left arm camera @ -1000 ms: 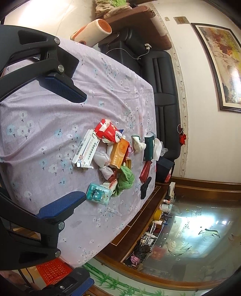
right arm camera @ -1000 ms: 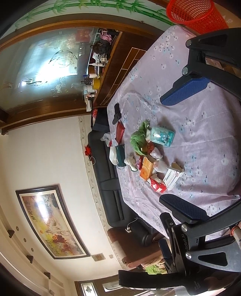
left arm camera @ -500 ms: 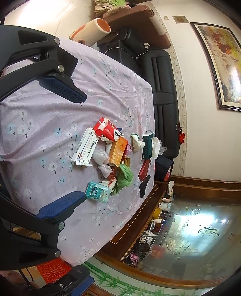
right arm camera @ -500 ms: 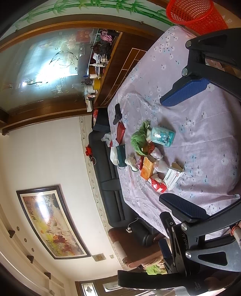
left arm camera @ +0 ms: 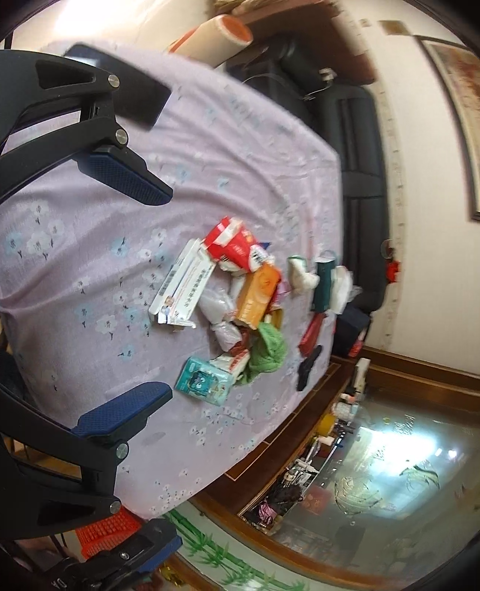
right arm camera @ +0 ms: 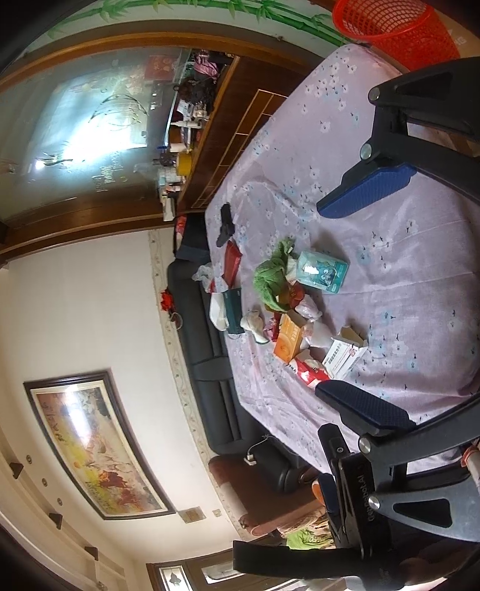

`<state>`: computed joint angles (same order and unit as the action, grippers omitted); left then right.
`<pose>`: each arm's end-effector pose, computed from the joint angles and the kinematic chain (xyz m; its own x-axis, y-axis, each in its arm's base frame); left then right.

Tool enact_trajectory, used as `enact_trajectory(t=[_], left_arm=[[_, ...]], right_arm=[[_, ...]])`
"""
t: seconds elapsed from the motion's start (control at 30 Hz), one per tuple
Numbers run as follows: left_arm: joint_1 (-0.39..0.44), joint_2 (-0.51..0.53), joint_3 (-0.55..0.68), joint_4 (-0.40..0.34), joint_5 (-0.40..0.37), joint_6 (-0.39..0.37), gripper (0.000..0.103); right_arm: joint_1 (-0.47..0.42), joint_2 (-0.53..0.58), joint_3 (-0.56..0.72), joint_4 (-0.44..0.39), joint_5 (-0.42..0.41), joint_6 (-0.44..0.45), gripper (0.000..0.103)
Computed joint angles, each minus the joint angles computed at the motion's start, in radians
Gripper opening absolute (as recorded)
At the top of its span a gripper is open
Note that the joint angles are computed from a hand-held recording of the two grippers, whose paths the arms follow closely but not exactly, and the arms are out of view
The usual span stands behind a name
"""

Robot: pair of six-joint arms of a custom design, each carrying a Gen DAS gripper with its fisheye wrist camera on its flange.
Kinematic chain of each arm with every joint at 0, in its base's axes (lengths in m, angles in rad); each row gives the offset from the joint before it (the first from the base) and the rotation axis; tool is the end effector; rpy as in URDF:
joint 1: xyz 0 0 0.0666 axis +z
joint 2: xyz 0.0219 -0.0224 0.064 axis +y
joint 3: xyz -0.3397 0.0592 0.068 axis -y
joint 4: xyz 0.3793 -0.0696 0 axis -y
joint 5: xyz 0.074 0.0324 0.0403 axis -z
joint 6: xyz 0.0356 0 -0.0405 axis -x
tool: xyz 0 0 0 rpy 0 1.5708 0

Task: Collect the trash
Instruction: 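Move both tools toward the trash pile on the table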

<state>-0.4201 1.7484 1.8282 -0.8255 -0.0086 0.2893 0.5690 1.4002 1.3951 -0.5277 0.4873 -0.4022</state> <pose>0.5545 -0.2478 0.4087 -0.7085 0.0040 -0.7057 0.2086 0.9565 -0.2040 0.4315 0.2557 0.4212 -0.4471 0.1246 -0.8858 0.0421 0.9921 0.1183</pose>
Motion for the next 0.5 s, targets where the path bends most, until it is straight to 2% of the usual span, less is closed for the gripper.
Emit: enact_trajectory(t=[0.13,0.23,0.37,0.5], left_arm=[[0.025,0.113,0.131,-0.085,0.084,0.035,0.096],[0.034,0.205,0.240,-0.154,0.128,0.061,0.096],[0.049,0.359,0.443,-0.286,0.187,0.115,0.095],[0.055,0.539,0.712,-0.446,0.213,0.158,0.095]], right_arm=[[-0.044,0.051,0.037,-0.014,-0.071,-0.010,0.083],[-0.081,0.097,0.070,-0.028,-0.131,-0.025,0.083],[-0.122,0.154,0.108,-0.038,-0.199,-0.037,0.083],[-0.168,0.234,0.169,-0.072,-0.275,-0.060,0.083]])
